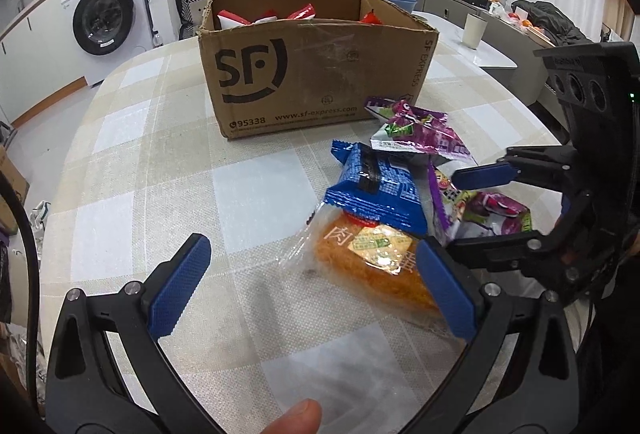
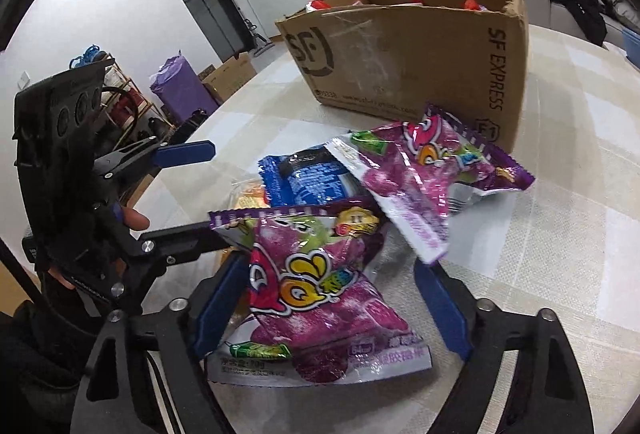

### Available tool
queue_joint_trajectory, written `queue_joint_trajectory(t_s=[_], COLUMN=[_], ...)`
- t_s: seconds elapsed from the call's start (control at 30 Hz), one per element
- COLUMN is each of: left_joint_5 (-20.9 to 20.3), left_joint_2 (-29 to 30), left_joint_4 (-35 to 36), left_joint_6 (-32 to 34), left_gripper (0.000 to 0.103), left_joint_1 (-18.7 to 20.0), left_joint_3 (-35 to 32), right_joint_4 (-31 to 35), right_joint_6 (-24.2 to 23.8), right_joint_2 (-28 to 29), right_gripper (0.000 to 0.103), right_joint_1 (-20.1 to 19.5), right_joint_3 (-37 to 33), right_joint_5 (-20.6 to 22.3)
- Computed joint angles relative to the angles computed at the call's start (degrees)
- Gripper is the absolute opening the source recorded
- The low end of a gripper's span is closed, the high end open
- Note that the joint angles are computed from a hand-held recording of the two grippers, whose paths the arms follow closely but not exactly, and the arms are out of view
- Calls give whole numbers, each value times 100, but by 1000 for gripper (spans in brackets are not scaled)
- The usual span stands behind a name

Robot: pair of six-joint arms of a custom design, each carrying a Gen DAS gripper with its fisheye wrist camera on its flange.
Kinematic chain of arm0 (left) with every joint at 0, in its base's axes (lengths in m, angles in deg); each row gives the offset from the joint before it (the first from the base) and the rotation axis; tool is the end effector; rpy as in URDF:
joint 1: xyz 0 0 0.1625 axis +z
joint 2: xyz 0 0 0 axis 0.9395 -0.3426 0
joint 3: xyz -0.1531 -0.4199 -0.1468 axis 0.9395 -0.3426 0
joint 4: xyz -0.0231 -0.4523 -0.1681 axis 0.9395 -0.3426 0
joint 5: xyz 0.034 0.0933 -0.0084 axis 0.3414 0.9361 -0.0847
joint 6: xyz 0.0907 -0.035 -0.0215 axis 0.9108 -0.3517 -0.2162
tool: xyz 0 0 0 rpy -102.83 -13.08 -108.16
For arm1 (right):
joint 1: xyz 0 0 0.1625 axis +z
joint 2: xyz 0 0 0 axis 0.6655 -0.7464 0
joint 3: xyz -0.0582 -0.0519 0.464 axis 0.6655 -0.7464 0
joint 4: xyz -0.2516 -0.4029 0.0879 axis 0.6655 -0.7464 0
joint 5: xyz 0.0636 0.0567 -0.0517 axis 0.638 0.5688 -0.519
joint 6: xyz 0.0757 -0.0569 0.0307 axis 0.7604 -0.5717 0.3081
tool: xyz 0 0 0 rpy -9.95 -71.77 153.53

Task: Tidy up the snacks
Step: 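Grasp the purple candy bag with the right gripper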

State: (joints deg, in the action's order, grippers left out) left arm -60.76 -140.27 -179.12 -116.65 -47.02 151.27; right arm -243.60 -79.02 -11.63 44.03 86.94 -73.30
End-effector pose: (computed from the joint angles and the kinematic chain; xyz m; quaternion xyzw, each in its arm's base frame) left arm -0.1365 -0.2745 0.2275 0.2778 0.8905 -0.2408 0.2682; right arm 0.1022 -0.3191 0.1538 0.3181 -0.9320 0.1405 0.1025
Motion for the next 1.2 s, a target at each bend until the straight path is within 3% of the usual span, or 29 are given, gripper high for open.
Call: queue_joint_trajectory(t_s=[0.17,0.27,0.67,0.93,1.2], left_joint_5=[39,47,-228,-351,-56], left_joint_2=[-55,-111,-86,587,1003], left_joint_4=[133,170,61,-564,-346], left_joint_6=[-47,-78,-1,-268,-574], left_gripper=[102,102,102,102,102], left_joint_1=[-67,-77,-75,59,-238], left_joint_3=[-11,-18,-7,29,74], right_joint_4=[94,-97,179,74,122], right_joint_6=[-61,-130,-485,-435,-382], right_joint_2=[16,84,-1051,-1279,-1375], right_gripper=[60,54,53,53,53], right_joint_1=[-28,-22,-247,-271,-276], right_joint_3=[10,37,275,326,325], right_joint_5=[204,276,1216,1254,1220])
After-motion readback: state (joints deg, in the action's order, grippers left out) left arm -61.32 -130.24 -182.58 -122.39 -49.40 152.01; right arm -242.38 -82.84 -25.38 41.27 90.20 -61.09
